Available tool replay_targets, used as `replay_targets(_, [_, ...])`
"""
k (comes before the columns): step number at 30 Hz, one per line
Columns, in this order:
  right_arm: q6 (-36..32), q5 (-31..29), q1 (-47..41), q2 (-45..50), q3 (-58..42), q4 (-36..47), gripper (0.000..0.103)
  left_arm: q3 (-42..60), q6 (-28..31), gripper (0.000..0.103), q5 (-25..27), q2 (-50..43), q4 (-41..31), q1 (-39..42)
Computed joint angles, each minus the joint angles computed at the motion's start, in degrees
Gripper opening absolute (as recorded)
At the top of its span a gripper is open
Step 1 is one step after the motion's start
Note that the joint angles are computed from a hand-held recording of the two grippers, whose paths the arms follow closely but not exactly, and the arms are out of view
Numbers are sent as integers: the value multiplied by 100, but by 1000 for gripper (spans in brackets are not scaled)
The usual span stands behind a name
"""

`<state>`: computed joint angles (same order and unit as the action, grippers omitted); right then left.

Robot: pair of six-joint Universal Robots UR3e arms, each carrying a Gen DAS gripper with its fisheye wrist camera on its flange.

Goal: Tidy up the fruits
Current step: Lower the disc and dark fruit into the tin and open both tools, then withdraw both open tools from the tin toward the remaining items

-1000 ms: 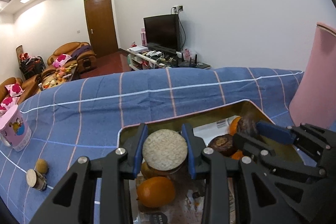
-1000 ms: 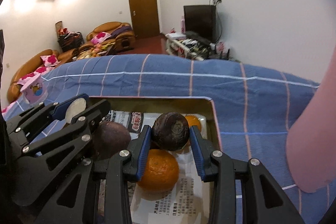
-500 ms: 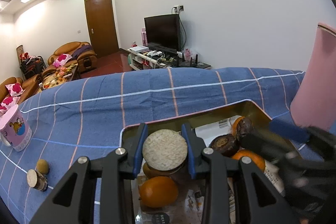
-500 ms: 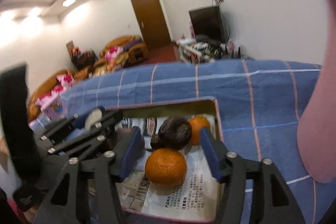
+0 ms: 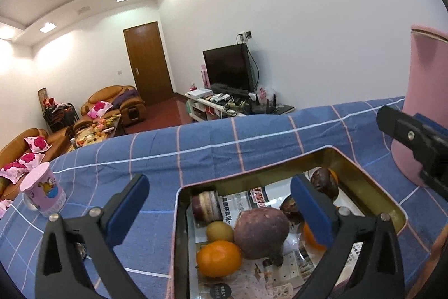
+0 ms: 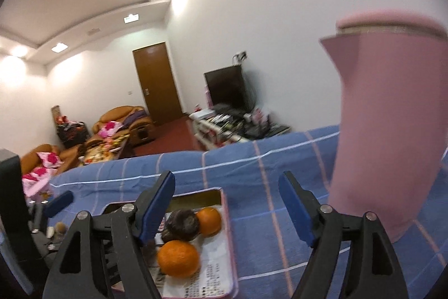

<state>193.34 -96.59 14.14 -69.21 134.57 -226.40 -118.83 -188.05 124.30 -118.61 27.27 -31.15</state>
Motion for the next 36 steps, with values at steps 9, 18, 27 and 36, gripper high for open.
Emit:
replay_targets(9, [-524, -1605, 902, 672, -278, -1272, 90, -174, 50, 103, 46, 22, 296, -110])
replay_targets(18, [-200, -1673, 1034, 378, -65, -950, 90, -375, -76, 103, 243, 153, 239, -255])
replay_targets(27, [34, -1984, 1384, 194, 124, -661, 90, -672, -42, 103, 488, 178, 657, -482])
replay_targets(36, [204, -2448, 1910, 141, 24, -264, 90, -1215, -168, 103, 448, 477, 864, -508])
